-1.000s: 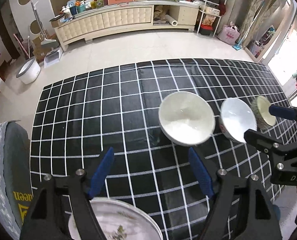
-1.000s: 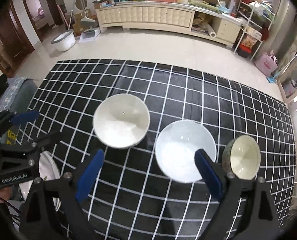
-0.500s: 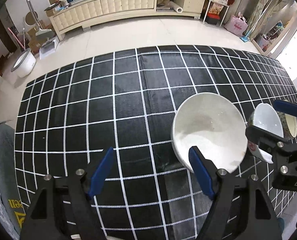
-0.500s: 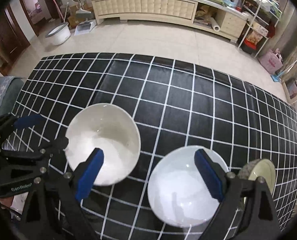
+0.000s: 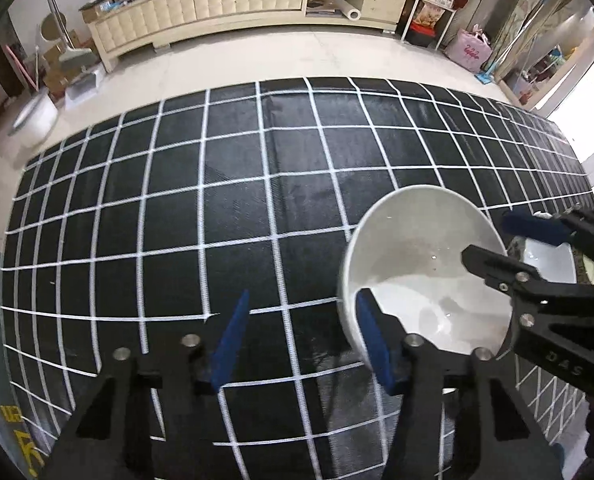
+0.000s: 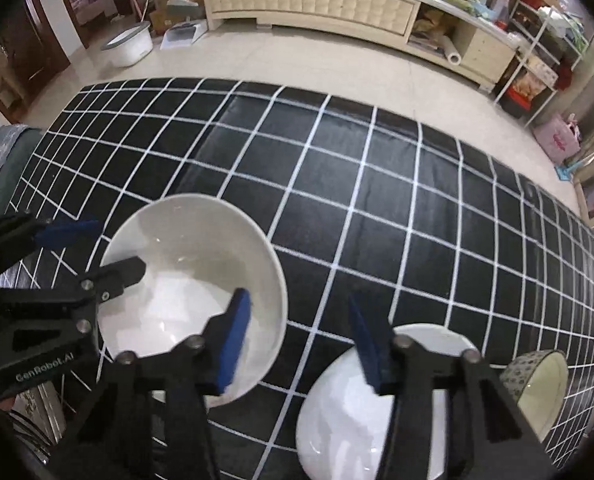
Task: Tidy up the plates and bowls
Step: 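Move the left tool to the plain white bowl and grasp its rim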
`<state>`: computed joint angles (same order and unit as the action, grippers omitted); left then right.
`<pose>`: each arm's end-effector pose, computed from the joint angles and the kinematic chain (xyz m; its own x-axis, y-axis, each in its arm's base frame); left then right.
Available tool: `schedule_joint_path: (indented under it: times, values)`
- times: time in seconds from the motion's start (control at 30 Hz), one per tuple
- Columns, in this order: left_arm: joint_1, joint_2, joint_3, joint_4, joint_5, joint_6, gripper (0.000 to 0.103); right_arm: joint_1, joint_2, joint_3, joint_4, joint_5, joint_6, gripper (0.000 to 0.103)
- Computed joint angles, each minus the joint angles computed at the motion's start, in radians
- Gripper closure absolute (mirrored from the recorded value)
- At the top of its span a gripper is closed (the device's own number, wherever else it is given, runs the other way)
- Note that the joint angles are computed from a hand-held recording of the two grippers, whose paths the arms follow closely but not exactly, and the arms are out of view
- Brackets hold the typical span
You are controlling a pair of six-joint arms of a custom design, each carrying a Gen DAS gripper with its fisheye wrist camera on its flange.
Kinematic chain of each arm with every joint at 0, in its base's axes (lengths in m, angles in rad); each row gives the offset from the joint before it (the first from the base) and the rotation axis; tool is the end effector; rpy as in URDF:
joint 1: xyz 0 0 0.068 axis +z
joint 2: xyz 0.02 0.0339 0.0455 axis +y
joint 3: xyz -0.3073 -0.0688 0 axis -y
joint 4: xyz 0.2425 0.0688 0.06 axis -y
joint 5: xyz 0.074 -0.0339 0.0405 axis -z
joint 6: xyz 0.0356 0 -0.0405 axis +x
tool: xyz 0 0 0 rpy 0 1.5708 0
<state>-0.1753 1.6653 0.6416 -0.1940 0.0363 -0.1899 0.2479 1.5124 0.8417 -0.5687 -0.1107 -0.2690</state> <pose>0.2600 -0.0474 0.1407 -0.9425 -0.0246 -0.3332 0.0089 0.9951 -0.0987 0.2559 0.0688 0.2131 -0.8096 -0.4774 -0.3414 -0.5123 0.8587 0.0142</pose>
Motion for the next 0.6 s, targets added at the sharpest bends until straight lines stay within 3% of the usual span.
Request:
schedule_joint_path:
  times: [0.1,0.17,0.23,0.3,0.37,0.47,0.6]
  values:
    - [-0.028,0.009,0.005,0.000,-0.022,0.006,0.060,0.000,0.025,0.006,-0.008,-0.020,-0.006,0.060]
    - [-0.051,0.017,0.007,0.004,-0.026,0.008,0.074,0.023,0.032,-0.001,-0.005,-0.009,-0.006,0.065]
    - [-0.066,0.019,-0.001,0.012,0.004,-0.005,0.090,0.054,0.039,-0.009,-0.012,-0.004,-0.008,0.084]
    - [-0.092,0.018,-0.002,0.014,-0.017,-0.033,0.090,0.084,0.014,-0.041,0.026,0.050,0.013,0.086]
    - [-0.111,0.012,-0.008,0.008,-0.044,-0.034,0.090,0.076,-0.004,-0.049,0.029,0.036,0.028,0.087]
    - [-0.104,-0.015,-0.031,-0.015,-0.013,-0.037,0.090,0.053,-0.037,-0.042,-0.020,-0.010,0.039,0.089]
    - [-0.116,-0.108,-0.075,-0.053,-0.008,-0.066,0.091,0.080,-0.149,-0.067,-0.070,0.013,0.045,0.089]
